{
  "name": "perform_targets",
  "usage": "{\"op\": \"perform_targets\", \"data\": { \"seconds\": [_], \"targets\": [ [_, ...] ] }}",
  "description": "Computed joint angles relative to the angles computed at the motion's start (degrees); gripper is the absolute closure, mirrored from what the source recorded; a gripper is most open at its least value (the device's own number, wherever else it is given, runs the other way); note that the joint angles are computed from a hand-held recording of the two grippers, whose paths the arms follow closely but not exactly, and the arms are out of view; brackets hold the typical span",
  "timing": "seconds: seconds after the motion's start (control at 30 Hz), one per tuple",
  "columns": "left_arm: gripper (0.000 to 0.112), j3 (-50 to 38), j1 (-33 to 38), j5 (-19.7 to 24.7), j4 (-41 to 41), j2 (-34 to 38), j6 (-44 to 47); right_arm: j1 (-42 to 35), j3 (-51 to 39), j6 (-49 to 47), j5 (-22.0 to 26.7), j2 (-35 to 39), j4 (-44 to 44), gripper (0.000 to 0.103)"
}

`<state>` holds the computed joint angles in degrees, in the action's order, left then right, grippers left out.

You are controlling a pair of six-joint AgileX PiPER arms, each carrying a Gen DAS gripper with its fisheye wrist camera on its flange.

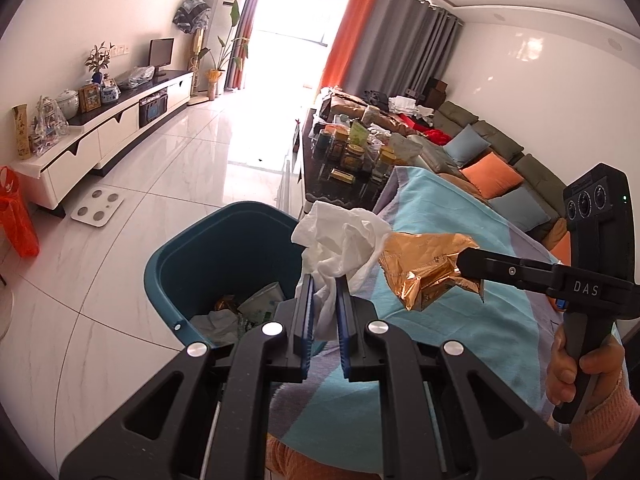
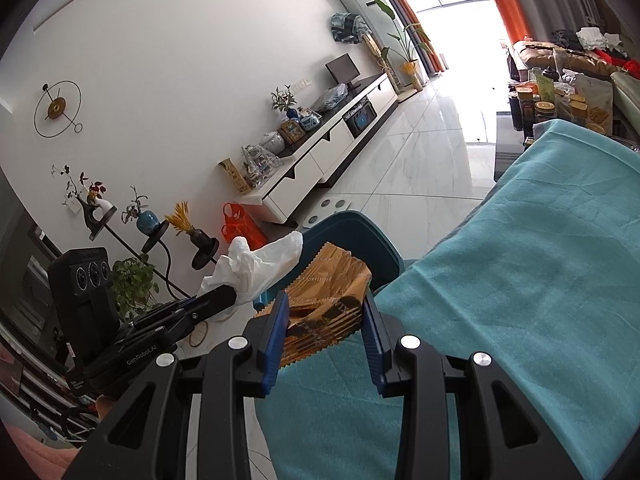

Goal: Collect trash
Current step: 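Carry the held tissue and gold foil wrapper over the teal bin, then open both grippers to drop the tissue and foil wrapper into the bin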

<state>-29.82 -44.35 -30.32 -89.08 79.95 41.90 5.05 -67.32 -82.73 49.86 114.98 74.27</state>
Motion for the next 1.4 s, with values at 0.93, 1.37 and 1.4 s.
{"op": "perform_targets", "data": {
  "seconds": [0.93,1.37,1.4],
  "targets": [
    [0.101,0.9,6.6,3.1,8.2,4.8,-7.7,7.3,-6.8,7.8,-4.9,4.0,-5.5,0.069],
    [0.100,1.2,10.7,5.2,16.4,8.4,-15.4,10.0,-10.7,12.7,-7.0,6.6,-9.9,0.069],
    [0.100,1.0,10.9,5.3,16.7,8.8,-15.7,10.3,-11.0,13.2,-7.3,6.7,-10.4,0.069]
  ]
}}
